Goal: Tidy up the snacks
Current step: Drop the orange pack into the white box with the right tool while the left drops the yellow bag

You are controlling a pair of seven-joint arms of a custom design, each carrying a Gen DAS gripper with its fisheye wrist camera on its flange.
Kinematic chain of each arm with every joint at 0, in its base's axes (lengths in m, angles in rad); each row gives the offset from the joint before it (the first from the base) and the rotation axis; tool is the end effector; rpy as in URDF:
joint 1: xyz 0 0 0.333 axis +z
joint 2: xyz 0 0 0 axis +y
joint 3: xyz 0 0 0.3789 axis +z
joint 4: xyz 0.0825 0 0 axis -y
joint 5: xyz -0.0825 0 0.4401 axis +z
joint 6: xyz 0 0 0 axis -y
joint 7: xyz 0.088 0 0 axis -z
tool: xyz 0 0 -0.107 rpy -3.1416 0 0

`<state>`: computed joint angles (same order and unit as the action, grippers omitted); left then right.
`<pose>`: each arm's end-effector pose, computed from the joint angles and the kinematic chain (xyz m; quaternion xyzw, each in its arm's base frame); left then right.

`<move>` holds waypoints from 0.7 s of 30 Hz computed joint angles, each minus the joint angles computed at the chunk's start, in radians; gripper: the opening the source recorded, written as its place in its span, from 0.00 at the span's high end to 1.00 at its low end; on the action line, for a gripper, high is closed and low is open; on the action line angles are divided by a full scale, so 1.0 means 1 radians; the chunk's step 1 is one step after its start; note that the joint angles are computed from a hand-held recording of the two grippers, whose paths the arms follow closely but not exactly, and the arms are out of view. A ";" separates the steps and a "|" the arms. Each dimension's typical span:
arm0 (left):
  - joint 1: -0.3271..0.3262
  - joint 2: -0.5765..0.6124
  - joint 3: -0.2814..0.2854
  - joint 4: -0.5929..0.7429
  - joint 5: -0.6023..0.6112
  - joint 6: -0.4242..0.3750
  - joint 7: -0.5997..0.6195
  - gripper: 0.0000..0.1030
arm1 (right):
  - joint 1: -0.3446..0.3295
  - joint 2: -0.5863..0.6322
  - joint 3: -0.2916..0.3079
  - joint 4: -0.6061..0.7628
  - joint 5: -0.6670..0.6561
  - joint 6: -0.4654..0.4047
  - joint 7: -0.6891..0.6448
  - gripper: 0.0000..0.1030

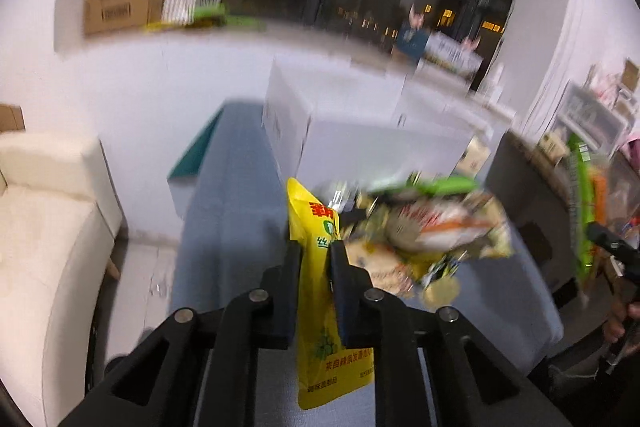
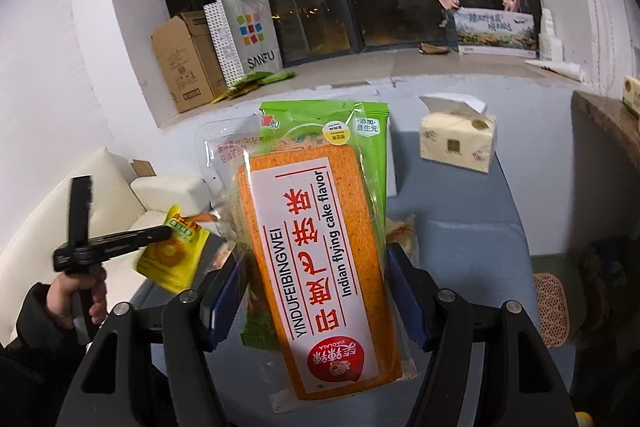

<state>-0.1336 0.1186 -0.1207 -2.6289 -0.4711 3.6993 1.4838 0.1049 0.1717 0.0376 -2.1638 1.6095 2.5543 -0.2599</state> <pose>0.4960 -0.0670 0.3285 -0.7382 0.5075 -0.3554 0.2668 0.6156 0.0738 0.3512 -0.7842 0.4046 -0.1012 0.4595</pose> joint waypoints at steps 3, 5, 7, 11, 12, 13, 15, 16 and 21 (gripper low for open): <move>0.002 -0.062 -0.003 -0.009 -0.005 0.023 0.022 0.85 | 0.009 -0.009 0.008 0.014 0.007 -0.001 0.004 0.30; 0.026 -0.087 -0.001 0.003 0.046 0.039 -0.005 0.85 | 0.020 -0.006 0.014 0.042 0.005 0.006 0.009 0.30; 0.045 -0.094 0.002 0.040 0.068 0.030 0.007 0.85 | 0.035 0.008 0.023 0.089 -0.004 0.026 0.024 0.30; 0.084 -0.030 0.020 0.201 0.129 -0.034 0.022 0.85 | 0.070 0.088 0.046 0.237 -0.102 0.077 0.141 0.30; 0.085 -0.003 0.027 0.250 0.121 -0.059 0.041 0.85 | 0.075 0.118 0.055 0.282 -0.132 0.094 0.180 0.31; 0.084 0.035 0.039 0.319 0.111 -0.098 0.065 0.85 | 0.081 0.147 0.063 0.323 -0.175 0.113 0.229 0.30; 0.047 0.101 0.086 0.430 0.050 -0.168 0.135 0.85 | 0.114 0.239 0.062 0.447 -0.337 0.156 0.410 0.30; 0.031 0.133 0.111 0.483 0.032 -0.207 0.158 0.85 | 0.147 0.299 0.038 0.526 -0.459 0.162 0.545 0.30; -0.157 0.284 0.347 0.682 -0.012 -0.369 0.195 0.85 | 0.254 0.534 -0.089 0.845 -0.831 0.098 0.948 0.30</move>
